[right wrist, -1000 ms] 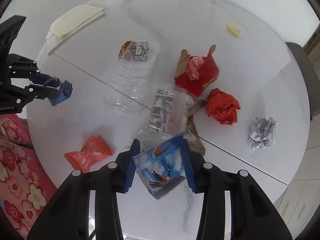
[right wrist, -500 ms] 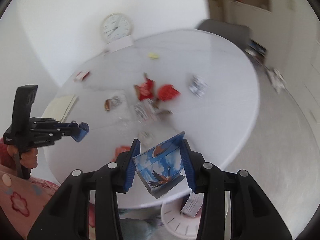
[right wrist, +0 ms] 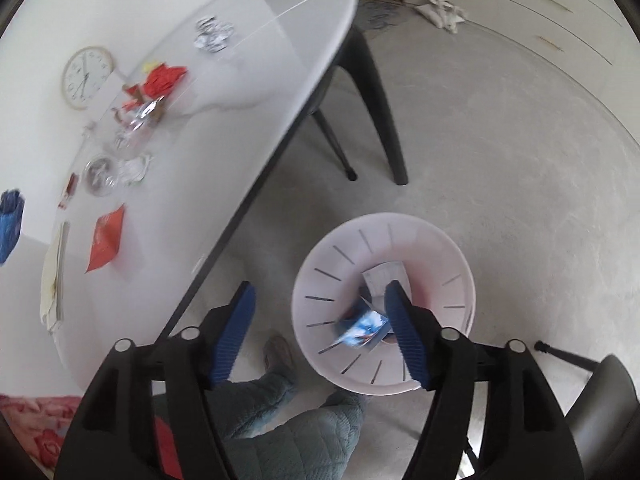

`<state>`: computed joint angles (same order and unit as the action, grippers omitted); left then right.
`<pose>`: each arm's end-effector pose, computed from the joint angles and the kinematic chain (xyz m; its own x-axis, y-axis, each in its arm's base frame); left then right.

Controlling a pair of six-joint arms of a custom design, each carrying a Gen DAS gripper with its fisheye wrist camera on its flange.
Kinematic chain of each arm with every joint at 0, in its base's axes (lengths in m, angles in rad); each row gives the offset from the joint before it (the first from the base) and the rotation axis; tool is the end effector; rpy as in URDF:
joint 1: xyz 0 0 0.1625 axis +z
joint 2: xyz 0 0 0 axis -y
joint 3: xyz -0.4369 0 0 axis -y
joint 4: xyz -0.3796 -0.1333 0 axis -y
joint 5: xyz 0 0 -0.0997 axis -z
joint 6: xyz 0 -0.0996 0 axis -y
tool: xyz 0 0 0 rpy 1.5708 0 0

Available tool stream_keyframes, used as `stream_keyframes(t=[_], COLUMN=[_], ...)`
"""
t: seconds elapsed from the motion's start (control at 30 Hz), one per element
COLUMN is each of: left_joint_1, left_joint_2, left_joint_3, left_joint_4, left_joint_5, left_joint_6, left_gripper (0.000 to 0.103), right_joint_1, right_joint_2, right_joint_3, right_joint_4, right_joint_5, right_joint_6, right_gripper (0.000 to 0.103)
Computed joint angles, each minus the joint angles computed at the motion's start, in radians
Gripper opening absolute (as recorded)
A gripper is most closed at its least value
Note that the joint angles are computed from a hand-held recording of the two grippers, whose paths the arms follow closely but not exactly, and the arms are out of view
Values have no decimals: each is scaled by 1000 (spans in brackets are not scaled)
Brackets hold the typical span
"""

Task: Collect trash
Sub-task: 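Drop the blue wrapper into the white bin with the left tool, then grasp the red snack packet with the left tool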

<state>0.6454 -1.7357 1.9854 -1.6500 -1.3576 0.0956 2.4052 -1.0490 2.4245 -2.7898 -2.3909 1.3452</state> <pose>-0.2090 -0.3506 0.3868 -0.4815 0.8553 -0.1914 0.8371 0.5135 0.1888 0.3217 -0.2100 0.0862 -0.7969 0.5164 0.3135 0.2005 0.7156 -0.6691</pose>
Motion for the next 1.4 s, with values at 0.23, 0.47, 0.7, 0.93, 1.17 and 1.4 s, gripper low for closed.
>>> stream_keyframes(t=[0.23,0.47,0.7,0.93,1.17,1.4], left_joint_1=[-98,-147,-173,-157,-107,-40], left_joint_2=[6,30,5,-5,-10,-17], left_joint_3=[72,130,139,116,91,84], left_joint_4=[-2,-43,-99,-97,-78,-78], left_joint_5=[-57,-96,-51,28,89,174], left_joint_6=[-1,-49,-102,-127,-160,-178], left_gripper=[20,55,95,95,95,95], right_joint_1=[128,239,286,284,257,229], right_joint_2=[-169,-250,-254,-254,-237,-202], right_joint_3=[-37,-148,-222,-235,-238,-254], right_joint_4=[410,838,1031,1025,950,852], right_joint_5=[-89,-107,-96,-101,-112,-126], right_joint_6=[328,591,699,691,607,487], right_gripper=[86,93,97,97,97,97])
